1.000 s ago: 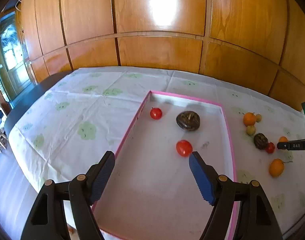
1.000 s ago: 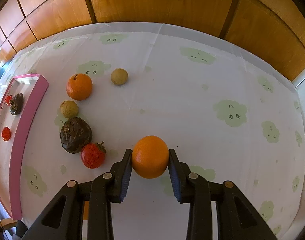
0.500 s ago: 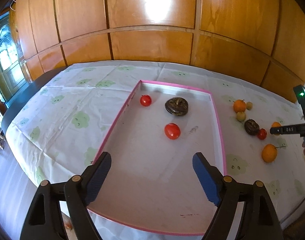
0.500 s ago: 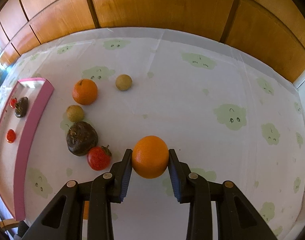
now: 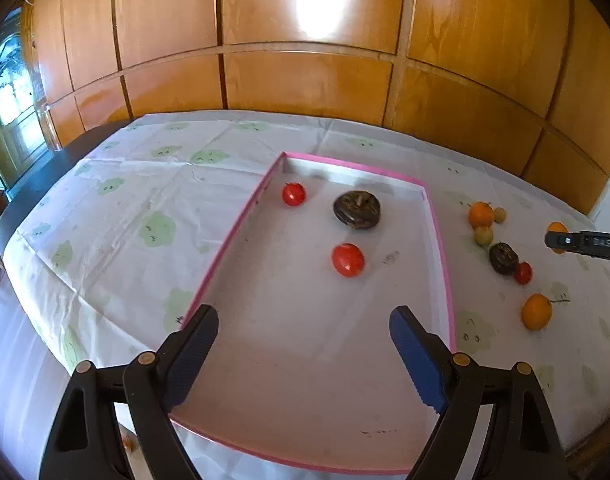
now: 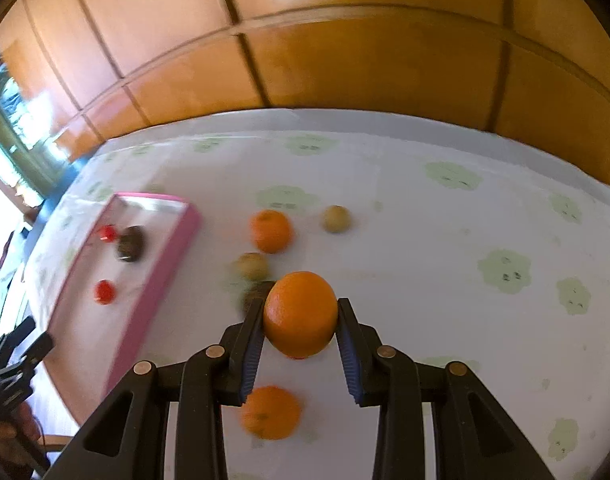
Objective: Organize fruits
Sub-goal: 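Carry the orange into the pink tray and release it with the right gripper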
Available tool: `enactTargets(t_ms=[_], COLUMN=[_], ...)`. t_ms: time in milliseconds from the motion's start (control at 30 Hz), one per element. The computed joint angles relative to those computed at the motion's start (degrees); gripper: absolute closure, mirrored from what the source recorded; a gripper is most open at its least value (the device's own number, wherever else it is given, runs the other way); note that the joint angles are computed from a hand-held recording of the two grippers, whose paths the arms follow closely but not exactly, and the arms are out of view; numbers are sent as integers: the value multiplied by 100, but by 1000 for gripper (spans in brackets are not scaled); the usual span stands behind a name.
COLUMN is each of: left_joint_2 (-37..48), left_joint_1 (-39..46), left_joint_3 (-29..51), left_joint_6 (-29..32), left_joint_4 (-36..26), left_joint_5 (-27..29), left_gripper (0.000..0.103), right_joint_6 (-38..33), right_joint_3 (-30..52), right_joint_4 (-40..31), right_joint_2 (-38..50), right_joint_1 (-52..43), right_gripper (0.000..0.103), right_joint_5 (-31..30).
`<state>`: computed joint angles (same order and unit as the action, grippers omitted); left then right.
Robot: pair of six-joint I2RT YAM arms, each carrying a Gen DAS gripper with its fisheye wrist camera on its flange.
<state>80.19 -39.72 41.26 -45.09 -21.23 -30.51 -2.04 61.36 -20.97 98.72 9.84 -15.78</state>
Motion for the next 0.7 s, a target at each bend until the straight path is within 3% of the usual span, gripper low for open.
enactTargets(t_ms=[300,700], left_joint_2=[-130,-393], left_joint_1=[156,146], left_joint_3=[-280,-626], left_joint_6=[124,26], left_joint_4=[125,306], left_joint_5=[-7,54], left_gripper=[12,8], right_joint_6=[445,1092], right_joint_3=[168,1667], right_joint_4=[114,-94], right_joint_2=[-81,1546], right_joint_1=[1460,2705], right_gripper=[68,67], right_joint_5=[-64,632])
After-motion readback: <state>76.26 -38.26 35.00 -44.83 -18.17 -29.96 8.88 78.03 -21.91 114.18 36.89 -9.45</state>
